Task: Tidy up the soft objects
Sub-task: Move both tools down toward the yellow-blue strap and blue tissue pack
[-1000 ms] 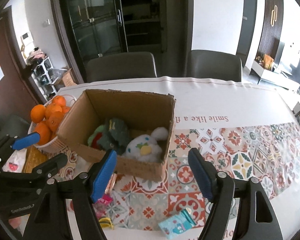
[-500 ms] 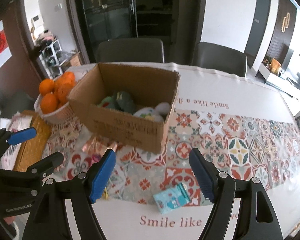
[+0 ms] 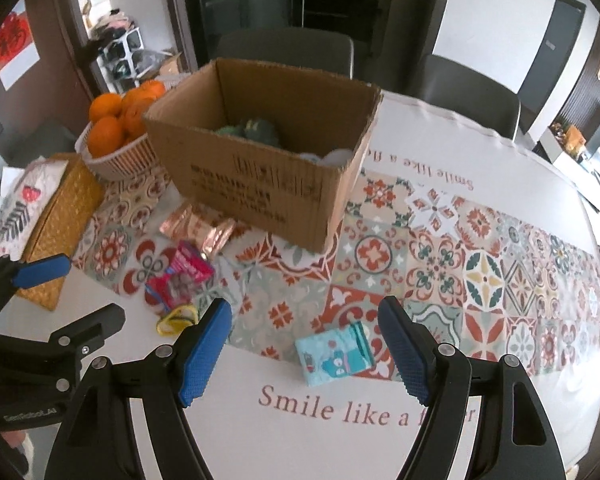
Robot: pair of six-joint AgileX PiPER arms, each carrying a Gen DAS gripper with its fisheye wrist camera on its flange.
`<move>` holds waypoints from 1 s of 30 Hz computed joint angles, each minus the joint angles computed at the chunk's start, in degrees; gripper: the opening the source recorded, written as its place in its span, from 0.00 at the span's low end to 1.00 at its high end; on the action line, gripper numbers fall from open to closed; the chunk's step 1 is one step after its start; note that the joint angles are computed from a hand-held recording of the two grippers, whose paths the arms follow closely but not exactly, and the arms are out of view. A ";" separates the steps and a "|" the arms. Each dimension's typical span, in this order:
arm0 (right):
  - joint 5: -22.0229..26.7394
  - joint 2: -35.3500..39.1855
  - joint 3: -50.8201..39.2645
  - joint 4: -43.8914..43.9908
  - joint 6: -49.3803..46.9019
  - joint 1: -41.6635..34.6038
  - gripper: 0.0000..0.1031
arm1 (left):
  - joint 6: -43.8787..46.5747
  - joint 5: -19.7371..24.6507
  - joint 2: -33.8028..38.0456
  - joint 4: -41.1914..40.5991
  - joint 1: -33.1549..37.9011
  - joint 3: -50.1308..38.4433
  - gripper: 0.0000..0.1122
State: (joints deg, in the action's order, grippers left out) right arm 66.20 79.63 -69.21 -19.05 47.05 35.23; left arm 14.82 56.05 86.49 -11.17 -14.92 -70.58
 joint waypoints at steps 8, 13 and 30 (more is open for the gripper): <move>-2.73 0.92 3.95 7.71 -7.03 -5.61 0.74 | -5.92 -0.80 2.26 2.22 -2.36 2.56 0.75; -3.83 3.61 6.13 12.21 -12.62 -9.09 0.74 | -8.85 -0.96 5.39 3.64 -3.26 2.47 0.75; -5.90 9.85 8.87 14.71 -19.86 -13.48 0.74 | -16.90 -3.39 15.54 5.32 -5.09 1.03 0.75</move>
State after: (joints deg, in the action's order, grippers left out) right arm 60.30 89.47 -60.35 -4.34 27.19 21.76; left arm -2.08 52.66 102.03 -5.84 -20.01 -69.55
